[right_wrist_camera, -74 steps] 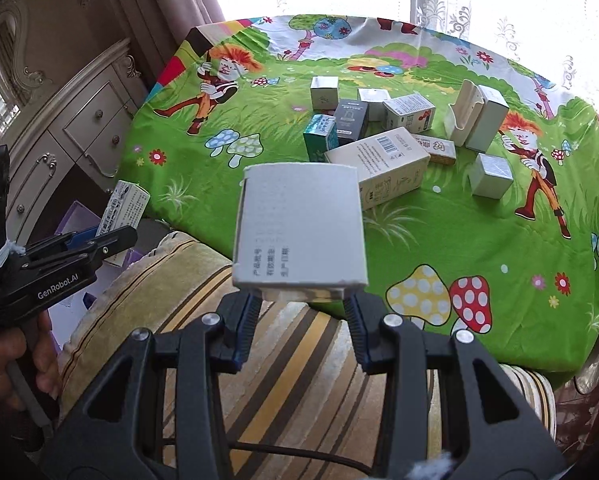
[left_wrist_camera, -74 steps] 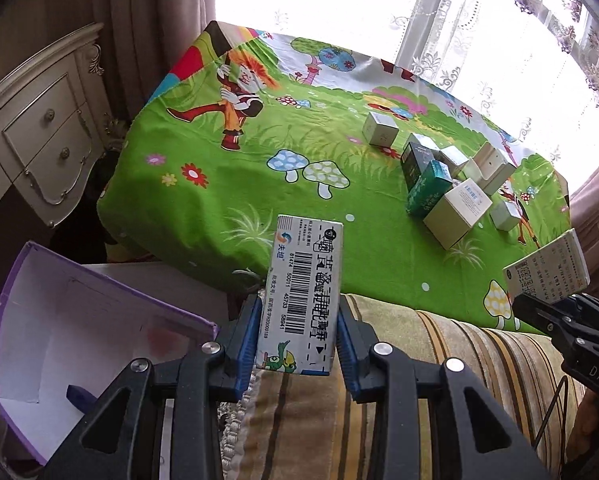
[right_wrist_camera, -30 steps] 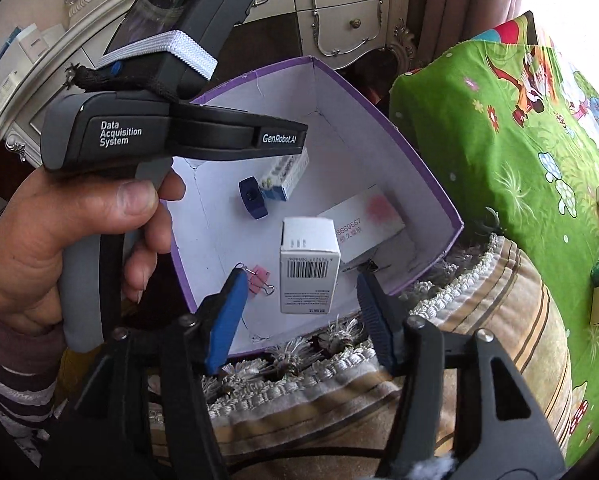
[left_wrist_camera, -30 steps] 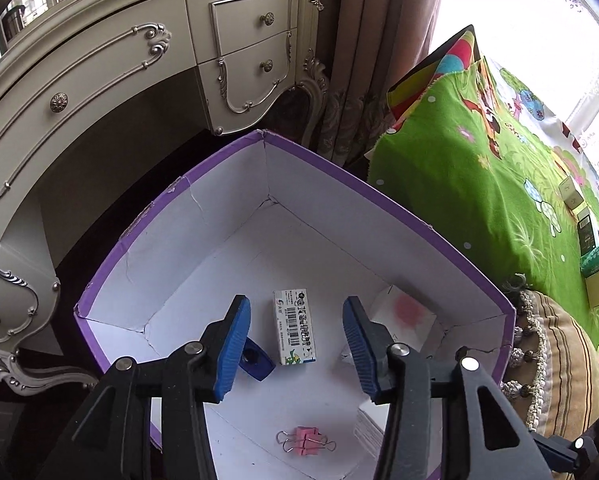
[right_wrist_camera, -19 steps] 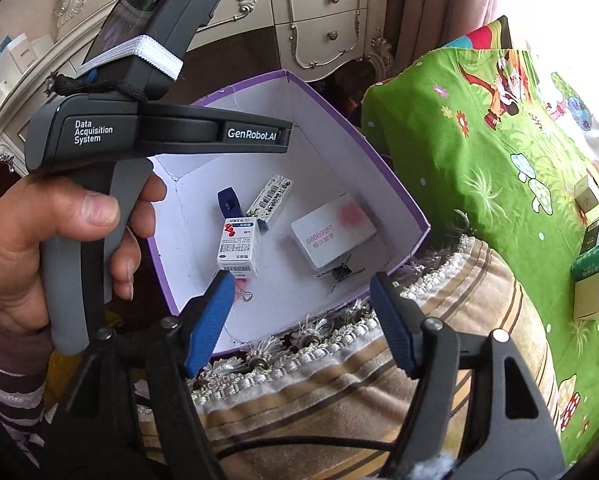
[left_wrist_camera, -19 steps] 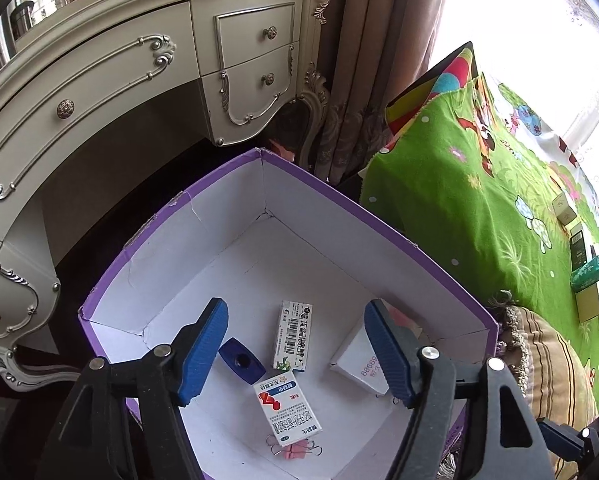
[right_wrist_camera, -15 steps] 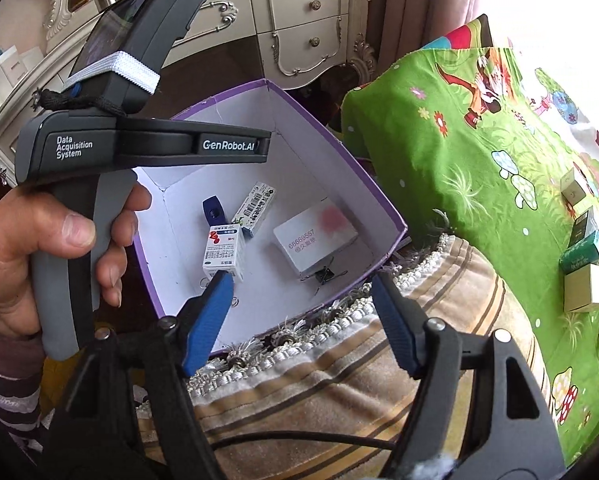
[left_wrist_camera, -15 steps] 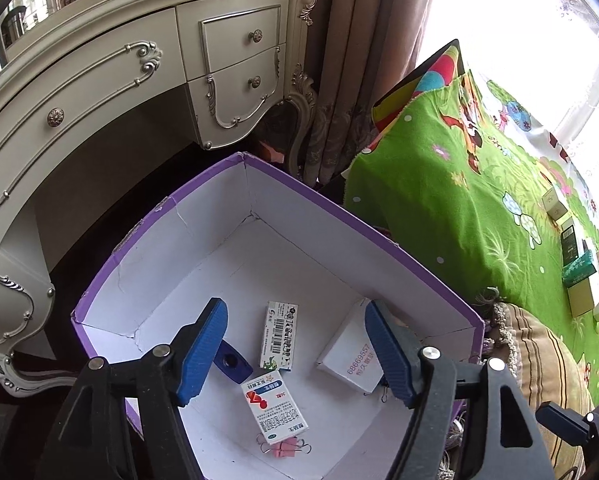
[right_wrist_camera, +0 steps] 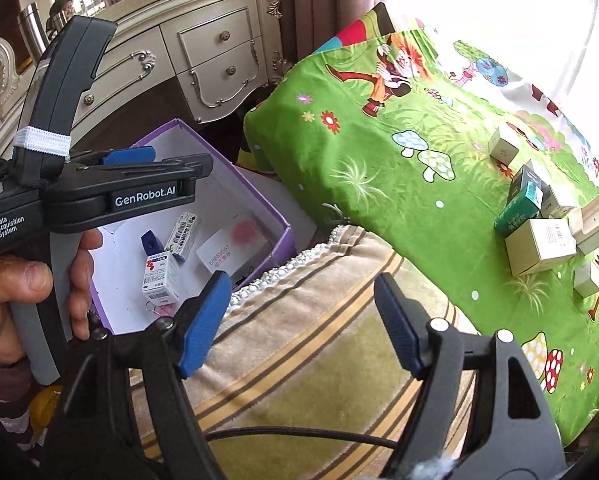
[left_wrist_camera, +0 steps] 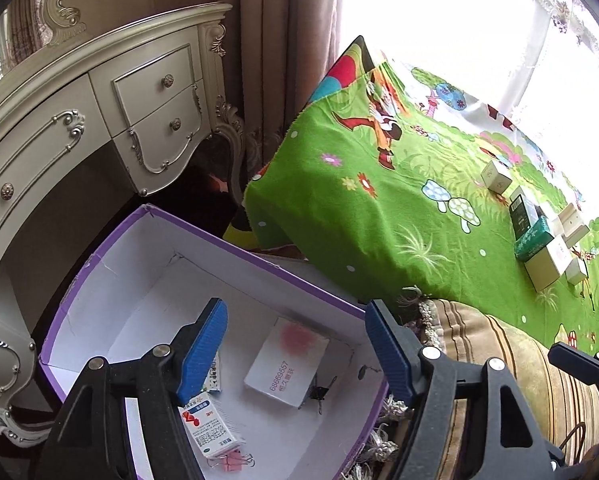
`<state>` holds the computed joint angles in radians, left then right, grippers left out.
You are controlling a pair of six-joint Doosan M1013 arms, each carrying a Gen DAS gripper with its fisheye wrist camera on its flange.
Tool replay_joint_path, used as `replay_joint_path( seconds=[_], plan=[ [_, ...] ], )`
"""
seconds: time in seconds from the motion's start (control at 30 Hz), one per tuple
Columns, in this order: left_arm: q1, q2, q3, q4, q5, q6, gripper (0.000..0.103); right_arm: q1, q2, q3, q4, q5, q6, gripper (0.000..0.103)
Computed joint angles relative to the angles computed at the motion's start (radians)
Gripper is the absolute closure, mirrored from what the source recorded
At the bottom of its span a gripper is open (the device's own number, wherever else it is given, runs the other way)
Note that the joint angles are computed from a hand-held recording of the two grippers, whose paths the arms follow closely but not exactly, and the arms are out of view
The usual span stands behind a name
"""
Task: Organize rigid objects
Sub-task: 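Move both open tools back over the bed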
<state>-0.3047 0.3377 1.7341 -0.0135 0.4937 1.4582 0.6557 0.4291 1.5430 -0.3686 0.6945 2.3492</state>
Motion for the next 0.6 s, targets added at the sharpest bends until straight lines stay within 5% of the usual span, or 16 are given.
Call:
replay_joint_path(
  seconds=[0.6],
  plan=[
    [-0.141,0.074,-0.104,-0.239,0.111,0.320,0.031,-0.127,-0.164,0.250,-0.164,0.002,0.407,0.025]
  ],
)
